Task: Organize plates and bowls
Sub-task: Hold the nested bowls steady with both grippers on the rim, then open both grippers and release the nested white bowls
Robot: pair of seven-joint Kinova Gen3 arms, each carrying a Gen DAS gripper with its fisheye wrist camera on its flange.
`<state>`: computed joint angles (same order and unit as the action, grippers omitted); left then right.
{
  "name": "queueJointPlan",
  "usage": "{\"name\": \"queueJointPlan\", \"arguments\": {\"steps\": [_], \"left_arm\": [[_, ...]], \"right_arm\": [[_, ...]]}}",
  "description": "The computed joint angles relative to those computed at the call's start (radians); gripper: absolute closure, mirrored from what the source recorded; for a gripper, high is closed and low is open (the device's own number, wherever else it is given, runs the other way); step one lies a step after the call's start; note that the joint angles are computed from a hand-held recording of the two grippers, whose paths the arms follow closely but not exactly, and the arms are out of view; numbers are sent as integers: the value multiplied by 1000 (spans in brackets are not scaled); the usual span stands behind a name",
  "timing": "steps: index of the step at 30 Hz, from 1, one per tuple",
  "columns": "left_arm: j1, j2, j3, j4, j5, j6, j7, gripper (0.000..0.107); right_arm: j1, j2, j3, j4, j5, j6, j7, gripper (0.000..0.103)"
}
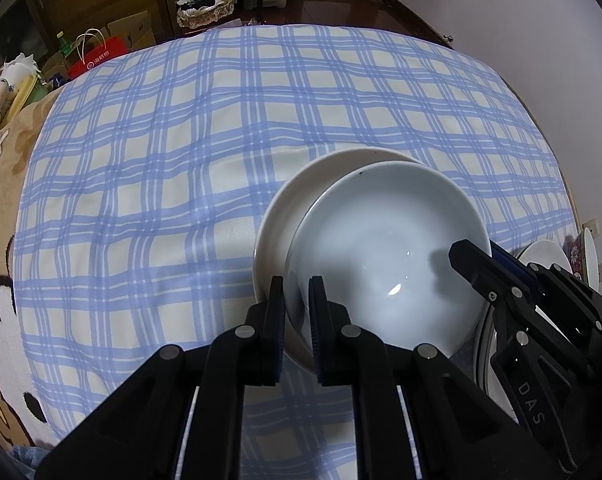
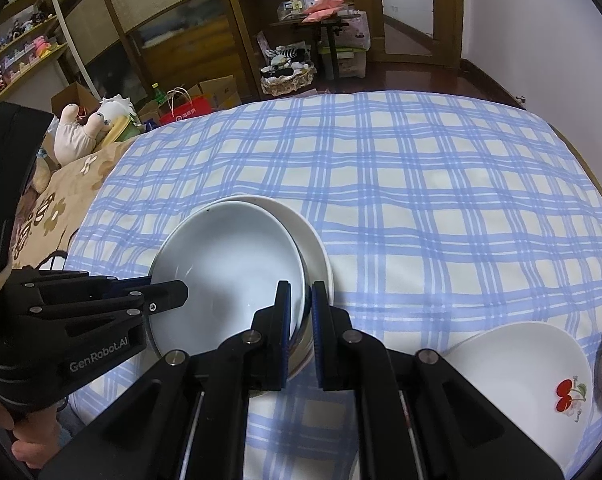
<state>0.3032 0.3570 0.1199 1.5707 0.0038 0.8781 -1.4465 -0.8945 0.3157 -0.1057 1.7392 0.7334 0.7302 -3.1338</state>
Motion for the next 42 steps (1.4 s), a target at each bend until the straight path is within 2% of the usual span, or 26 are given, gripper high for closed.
{"name": "queueJointPlan", "arguments": {"steps": [35, 42], "left_arm": [[5, 13, -2, -23, -4, 16, 2, 95], [-10, 10, 5, -13, 23, 14, -14, 95]], "right_arm": [[1, 3, 6, 2, 8, -17, -6, 92], [18, 3, -2, -8, -26, -21, 37, 92]]}}
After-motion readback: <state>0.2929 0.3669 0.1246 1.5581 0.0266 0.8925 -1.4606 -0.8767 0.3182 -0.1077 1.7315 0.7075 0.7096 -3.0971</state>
